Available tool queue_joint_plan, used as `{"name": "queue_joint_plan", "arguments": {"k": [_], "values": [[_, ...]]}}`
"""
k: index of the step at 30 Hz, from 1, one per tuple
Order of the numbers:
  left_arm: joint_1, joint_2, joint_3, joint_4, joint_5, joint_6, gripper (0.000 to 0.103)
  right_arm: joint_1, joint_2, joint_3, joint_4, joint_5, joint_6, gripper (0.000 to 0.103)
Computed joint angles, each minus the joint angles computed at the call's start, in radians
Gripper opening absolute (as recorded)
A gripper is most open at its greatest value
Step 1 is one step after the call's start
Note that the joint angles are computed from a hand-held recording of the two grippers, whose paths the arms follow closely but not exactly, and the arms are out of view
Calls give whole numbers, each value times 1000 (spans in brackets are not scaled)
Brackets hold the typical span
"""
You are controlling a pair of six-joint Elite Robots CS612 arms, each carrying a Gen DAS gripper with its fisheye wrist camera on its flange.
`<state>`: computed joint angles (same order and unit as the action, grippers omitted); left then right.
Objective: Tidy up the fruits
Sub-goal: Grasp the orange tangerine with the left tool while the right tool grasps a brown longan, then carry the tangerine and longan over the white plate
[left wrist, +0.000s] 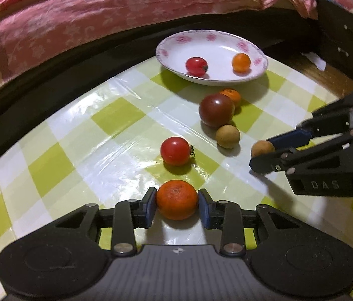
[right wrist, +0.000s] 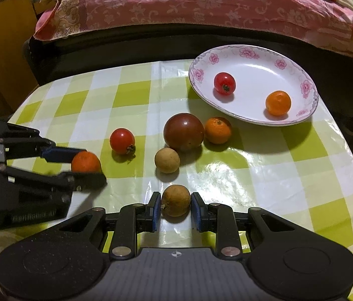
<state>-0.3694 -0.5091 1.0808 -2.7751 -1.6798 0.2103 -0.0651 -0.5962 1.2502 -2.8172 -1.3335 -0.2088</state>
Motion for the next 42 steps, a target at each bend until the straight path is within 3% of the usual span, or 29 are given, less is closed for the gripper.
{"name": "queue_joint_plan", "arguments": {"k": [14, 21, 29, 42], "values": [[-1, -1, 16, -38, 13, -5, 48, 0, 1, -3, 8, -3, -14, 23], [-2, -6, 24, -41, 7, -4, 42, 4, -1, -1, 11, -17, -37, 22], [-1, -6, 14, -18, -18, -24, 42, 3, -3, 1, 7, -20, -37, 22], [-11, 5, -25, -52, -31, -39, 42, -7, -15, 14, -39, -6, -4, 22]]}}
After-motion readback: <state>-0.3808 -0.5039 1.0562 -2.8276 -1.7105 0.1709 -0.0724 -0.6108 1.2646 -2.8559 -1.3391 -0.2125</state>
